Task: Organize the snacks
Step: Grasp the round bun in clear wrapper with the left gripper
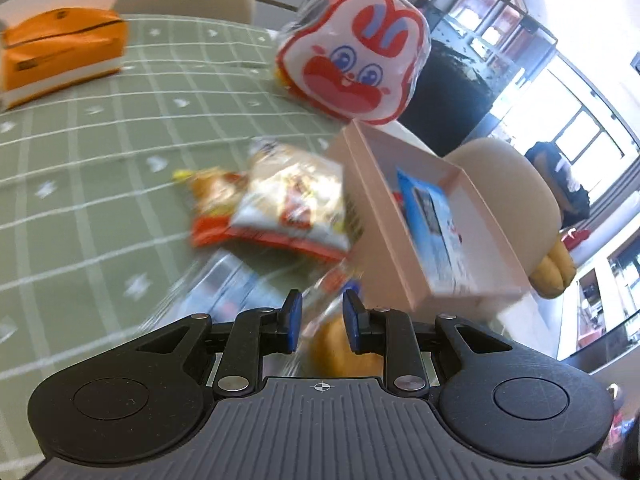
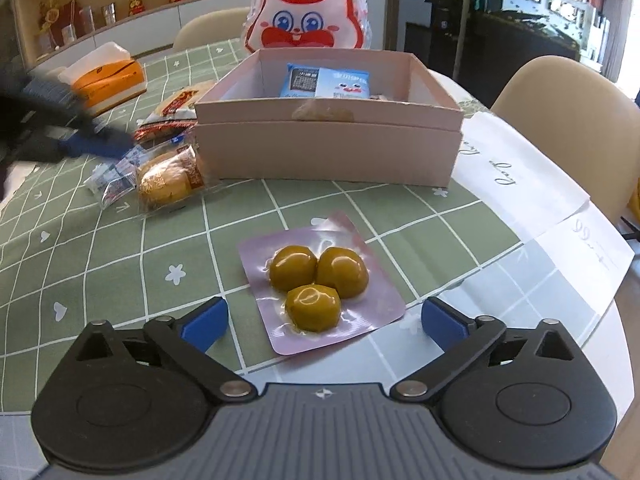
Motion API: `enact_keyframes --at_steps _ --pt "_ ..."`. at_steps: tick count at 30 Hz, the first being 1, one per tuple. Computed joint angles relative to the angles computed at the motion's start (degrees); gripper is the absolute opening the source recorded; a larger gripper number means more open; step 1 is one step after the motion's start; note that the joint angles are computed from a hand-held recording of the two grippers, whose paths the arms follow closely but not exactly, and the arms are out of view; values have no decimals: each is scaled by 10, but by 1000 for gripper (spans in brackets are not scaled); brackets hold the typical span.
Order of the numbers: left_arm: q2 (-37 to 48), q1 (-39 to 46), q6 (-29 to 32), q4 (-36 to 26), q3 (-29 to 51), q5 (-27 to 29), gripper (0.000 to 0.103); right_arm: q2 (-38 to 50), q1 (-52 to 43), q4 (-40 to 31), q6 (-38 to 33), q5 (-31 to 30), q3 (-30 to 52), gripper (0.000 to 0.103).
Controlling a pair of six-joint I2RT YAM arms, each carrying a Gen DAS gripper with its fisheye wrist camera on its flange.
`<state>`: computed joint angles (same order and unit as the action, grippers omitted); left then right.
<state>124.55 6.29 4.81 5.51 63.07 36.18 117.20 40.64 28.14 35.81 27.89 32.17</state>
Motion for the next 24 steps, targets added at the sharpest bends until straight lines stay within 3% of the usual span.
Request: enact_keyframes --at_steps 3,5,13,16,17,19,21,24 --pt "36 -27 -3 -24 44 -23 26 -5 -5 -3 -9 -12 -2 103" --pt "38 -29 28 -58 49 -12 26 -7 -8 7 -21 -20 -10 103" --pt "-38 0 176 -104 -64 4 26 1 -7 63 -54 -25 -34 103" --pt "-65 13 208 -123 -94 9 26 -16 -22 37 -78 -54 -30 101" --pt "-72 15 217 -131 -100 6 26 -31 -29 20 -84 -71 -29 96" --pt "-87 12 206 -131 -114 -19 26 -57 -39 13 -92 -90 -36 93" --pt "-104 14 183 -131 -128 -31 26 -80 -31 29 -99 -65 -47 93" --pt "-102 23 158 -178 -122 10 26 -90 -26 38 -114 -30 -38 84"
